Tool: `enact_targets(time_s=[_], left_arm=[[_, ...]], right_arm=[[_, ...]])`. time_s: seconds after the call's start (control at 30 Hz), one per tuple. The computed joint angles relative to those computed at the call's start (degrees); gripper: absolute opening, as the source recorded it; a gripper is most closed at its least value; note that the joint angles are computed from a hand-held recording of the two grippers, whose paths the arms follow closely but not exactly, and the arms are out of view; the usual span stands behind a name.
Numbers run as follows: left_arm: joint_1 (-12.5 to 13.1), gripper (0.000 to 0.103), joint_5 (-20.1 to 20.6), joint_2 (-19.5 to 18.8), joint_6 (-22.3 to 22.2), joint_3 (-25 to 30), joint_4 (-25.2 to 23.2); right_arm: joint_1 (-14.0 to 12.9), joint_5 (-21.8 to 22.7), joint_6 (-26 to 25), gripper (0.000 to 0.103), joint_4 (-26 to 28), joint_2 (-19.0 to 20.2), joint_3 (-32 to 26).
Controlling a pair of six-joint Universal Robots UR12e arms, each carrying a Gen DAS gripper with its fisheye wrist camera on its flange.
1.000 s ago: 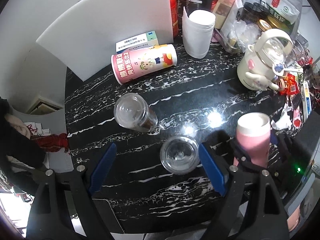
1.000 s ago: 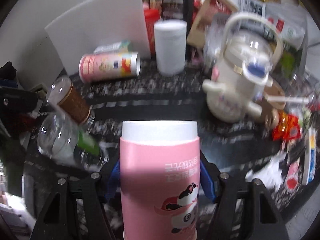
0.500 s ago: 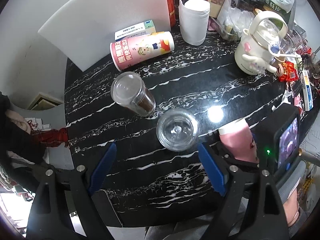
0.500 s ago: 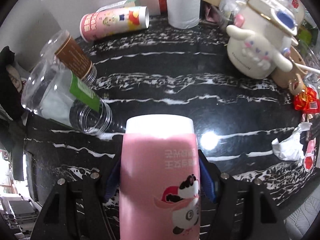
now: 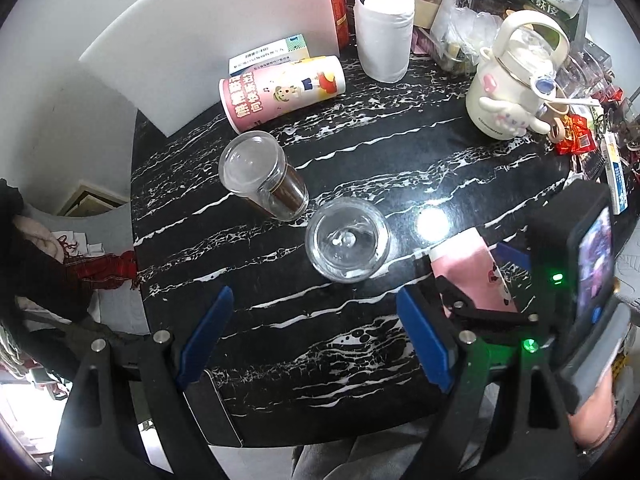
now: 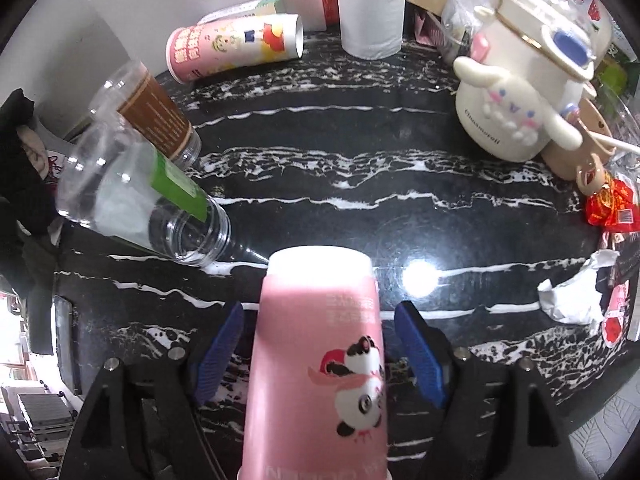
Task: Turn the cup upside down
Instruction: 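Grasp the pink cup with the left gripper while the right gripper releases it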
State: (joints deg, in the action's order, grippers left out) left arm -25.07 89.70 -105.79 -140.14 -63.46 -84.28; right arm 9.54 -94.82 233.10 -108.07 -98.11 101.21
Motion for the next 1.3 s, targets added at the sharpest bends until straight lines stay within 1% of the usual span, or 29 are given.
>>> enact_targets(time_s=[0.1, 0.17, 0.23, 0.3, 0.4, 0.53, 0.67, 0.77, 0.87, 1.0, 1.1, 1.3], left_arm=[[0.0, 0.084, 0.2, 0.6, -0.3, -0.5, 0.0], [-0.1, 0.084, 0.3, 1.2, -0.9, -0.8, -0.1], [-0.2, 0.084, 0.6, 1.8, -2.6, -1.2, -0.1], [-0.5, 0.084, 1.1, 2.4, -4.8, -1.6, -0.5], [-0.7, 0.084, 0.8, 2.8, -8.4, -1.8, -2.5], [-1.8, 0.084, 1.0, 3.2, -12.2, -2.5, -4.2], [-2.8, 0.084, 0.6, 3.3, -16.2, -3.3, -5.1], [-4.0, 0.084, 1.0, 3.0, -19.5, -3.9, -5.7], [-5.0, 0.084, 1.0, 2.2, -21.5, -4.2, -7.0], [-6.2, 0.084, 0.9, 1.0, -23.2, -4.1, -8.9], [-7.0, 0.084, 1.8, 0.1, -24.7, -4.1, -10.1], [-7.6, 0.084, 1.5, -1.5, -26.6, -4.0, -11.7]], right_arm=[[0.0, 0.2, 0.4, 0.078, 0.4, -1.2, -0.2], [0.1, 0.1, 0.6, 0.078, 2.1, -2.2, -0.7], [0.0, 0.7, 0.5, 0.078, 3.3, -3.3, -0.8], [-0.6, 2.3, -0.3, 0.078, 4.3, -4.7, -0.6], [-1.3, 4.0, -3.2, 0.078, 7.3, -6.5, -0.8], [-2.2, 5.1, -7.0, 0.078, 11.3, -8.4, -0.6], [-3.9, 7.0, -10.1, 0.078, 13.4, -10.3, 0.8], [-5.4, 8.5, -12.6, 0.078, 15.0, -11.6, 2.0], [-6.7, 9.0, -14.5, 0.078, 16.4, -12.5, 2.8], [-8.6, 9.8, -16.2, 0.078, 16.9, -13.5, 3.8], [-9.6, 10.6, -17.2, 0.078, 17.1, -13.7, 4.4], [-11.0, 12.1, -18.4, 0.078, 17.0, -13.6, 5.5]])
